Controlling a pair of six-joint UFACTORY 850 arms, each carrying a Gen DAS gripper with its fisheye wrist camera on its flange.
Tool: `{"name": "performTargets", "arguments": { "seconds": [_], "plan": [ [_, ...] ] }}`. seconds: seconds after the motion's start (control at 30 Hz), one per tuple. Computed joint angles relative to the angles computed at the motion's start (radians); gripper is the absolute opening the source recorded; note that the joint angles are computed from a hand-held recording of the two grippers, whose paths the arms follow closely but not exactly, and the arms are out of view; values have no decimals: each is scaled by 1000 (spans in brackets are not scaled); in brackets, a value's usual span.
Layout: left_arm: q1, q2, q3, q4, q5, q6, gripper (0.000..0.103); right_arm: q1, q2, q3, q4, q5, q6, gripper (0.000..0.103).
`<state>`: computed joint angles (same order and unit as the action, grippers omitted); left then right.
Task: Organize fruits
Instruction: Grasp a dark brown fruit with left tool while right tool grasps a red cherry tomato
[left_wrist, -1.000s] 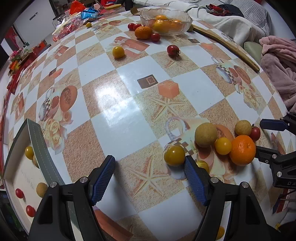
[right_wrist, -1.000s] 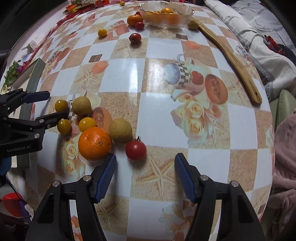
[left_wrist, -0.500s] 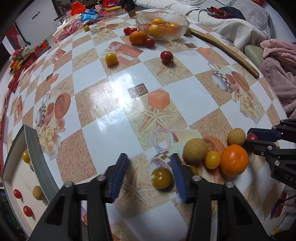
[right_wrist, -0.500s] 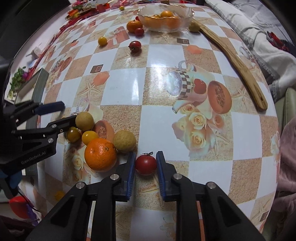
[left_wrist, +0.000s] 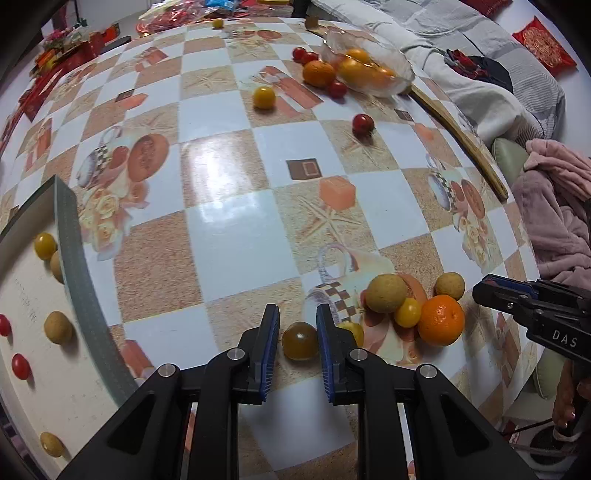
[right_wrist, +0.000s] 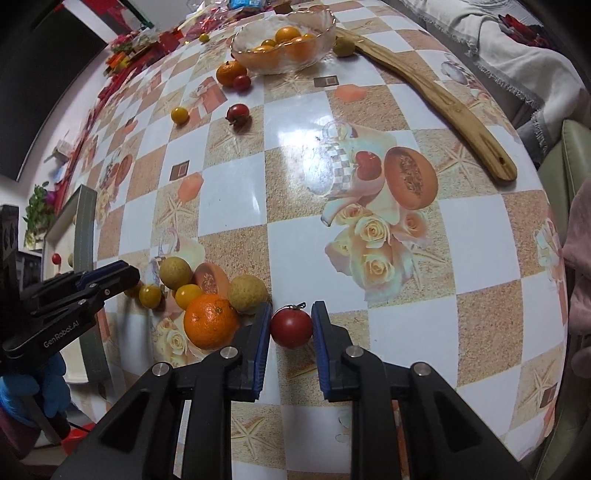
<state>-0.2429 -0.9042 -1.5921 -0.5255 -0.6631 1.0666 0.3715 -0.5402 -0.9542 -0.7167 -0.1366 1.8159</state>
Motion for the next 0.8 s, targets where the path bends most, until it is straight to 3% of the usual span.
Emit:
{"name": "performTargets", "arguments": {
  "seconds": [0.3, 0.37, 0.4, 0.43, 0.8],
  "plan": [
    [23, 9, 12, -30, -4, 43, 23, -2, -5, -26, 101, -17, -105, 24],
    [15, 15, 26, -36, 8, 66, 31, 1, -8, -31, 126, -21, -132, 24],
    [9, 17, 32, -26, 18, 63, 47, 2, -10, -35, 139, -21, -146, 24],
    [6, 19, 40, -32, 33, 68, 53, 4, -12, -37, 143, -23, -150, 24],
    [4, 19, 45, -59, 53, 95, 53, 8, -1, -25, 86, -27, -71, 24]
  ]
}}
